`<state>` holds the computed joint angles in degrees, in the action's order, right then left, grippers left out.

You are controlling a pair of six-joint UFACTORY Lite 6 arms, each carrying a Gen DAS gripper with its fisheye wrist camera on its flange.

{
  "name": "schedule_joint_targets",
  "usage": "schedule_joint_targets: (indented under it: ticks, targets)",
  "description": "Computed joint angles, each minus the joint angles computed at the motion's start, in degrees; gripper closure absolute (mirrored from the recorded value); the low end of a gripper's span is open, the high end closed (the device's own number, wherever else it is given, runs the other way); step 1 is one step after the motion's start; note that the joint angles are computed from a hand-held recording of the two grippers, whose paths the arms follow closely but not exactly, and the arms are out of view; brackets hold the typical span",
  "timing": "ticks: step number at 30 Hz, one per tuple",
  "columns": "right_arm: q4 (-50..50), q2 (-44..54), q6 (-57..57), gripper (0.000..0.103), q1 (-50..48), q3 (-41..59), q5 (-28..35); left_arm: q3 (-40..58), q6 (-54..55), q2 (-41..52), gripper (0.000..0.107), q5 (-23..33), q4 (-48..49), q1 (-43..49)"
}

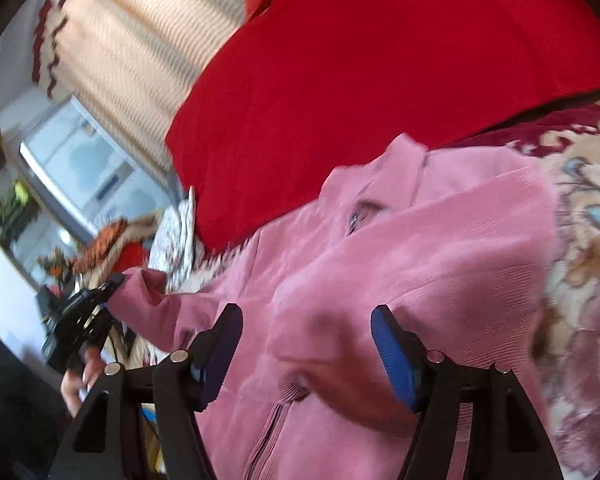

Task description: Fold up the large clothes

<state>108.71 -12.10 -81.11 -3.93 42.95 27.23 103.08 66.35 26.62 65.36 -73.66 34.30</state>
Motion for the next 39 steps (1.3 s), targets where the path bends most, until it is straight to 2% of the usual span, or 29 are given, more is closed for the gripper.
schedule_joint_targets:
  ticks: [1,3,4,5,6,8,9,10,12,14,18,21,25,27,28,29,31,32,37,38,39]
  targets:
    - [0.55,-0.66,0.03,0.033,-1.78,-0.66,0.95,-5.08,3.46,-4.26,0.099,0.07,0.51,-3.23]
    - [1.32,-1.36,0.12,0.033,-4.11,-1.39,1.86,-11.92,8.89,-10.50,0.092,0.44,4.97,-9.99]
    - [1.18,-1.45,0.76,0.033,-5.41,-1.51,2.31,-14.95,11.09,-13.24,0.073,0.10,7.73,-13.12]
    - [0.96,-1.67,1.69,0.033,-6.95,-1.91,3.13,-18.27,13.28,-16.04,0.048,-0.96,9.84,-15.68]
    - [0.54,-1.34,2.68,0.032,-8.53,-1.91,4.44,-22.30,16.52,-19.35,0.039,-2.72,10.24,-17.11]
    - [-0.65,-0.57,4.58,0.032,-10.83,-1.68,6.57,-25.96,23.12,-22.27,0.035,-5.20,7.57,-16.81]
    - [-1.60,0.09,5.57,0.032,-11.97,-1.21,7.64,-25.04,23.74,-21.68,0.035,-3.80,6.60,-15.09]
    - [-1.82,0.48,6.06,0.032,-12.72,-1.03,8.44,-24.16,22.90,-21.23,0.034,0.01,6.41,-12.26]
    - [-1.92,0.48,6.30,0.032,-12.96,-0.95,8.70,-18.31,17.00,-15.12,0.026,3.27,3.39,-7.70]
    - [-2.45,0.95,6.79,0.032,-12.50,-0.29,8.60,-13.47,9.78,-10.01,0.024,0.53,4.33,-5.75]
    - [-3.25,2.76,8.15,0.032,-12.43,1.56,9.75,-3.04,-5.47,1.45,0.024,-5.15,12.61,-4.85]
    - [-3.45,5.54,9.28,0.032,-12.15,4.25,7.48,0.14,-9.39,5.27,0.024,-8.31,18.11,-5.84]
    - [-4.87,15.65,12.49,0.031,-13.79,11.88,12.37,-3.04,-9.63,4.67,0.024,-15.89,24.85,-9.69]
    - [-5.65,18.45,13.32,0.032,-11.67,14.34,10.42,-5.94,-13.58,4.08,0.024,-20.70,32.94,-13.52]
    - [-5.55,18.79,12.25,0.032,-9.46,14.99,7.02,-6.16,-16.33,4.63,0.025,-21.48,37.09,-14.70]
    - [-5.62,18.51,11.00,0.034,-7.92,15.28,4.67,-4.95,-18.89,5.80,0.026,-20.94,39.99,-15.25]
    - [-7.80,17.26,9.45,0.069,-5.10,15.96,1.60,-5.00,-18.43,5.84,0.026,-20.98,40.24,-15.00]
    - [-10.54,17.04,10.05,0.079,-4.33,16.71,2.91,-4.51,-18.00,5.65,0.026,-20.12,39.79,-14.51]
    - [-9.55,11.25,5.47,0.076,0.30,14.43,-7.86,-3.23,-14.03,4.78,0.026,-17.32,30.70,-11.12]
    - [-7.37,11.02,4.79,0.075,-1.22,13.98,-7.20,-3.45,-12.97,4.23,0.026,-17.28,29.15,-10.68]
    - [-6.98,11.26,5.74,0.070,-3.10,13.87,-5.75,-3.97,-12.07,3.59,0.026,-17.75,28.01,-10.58]
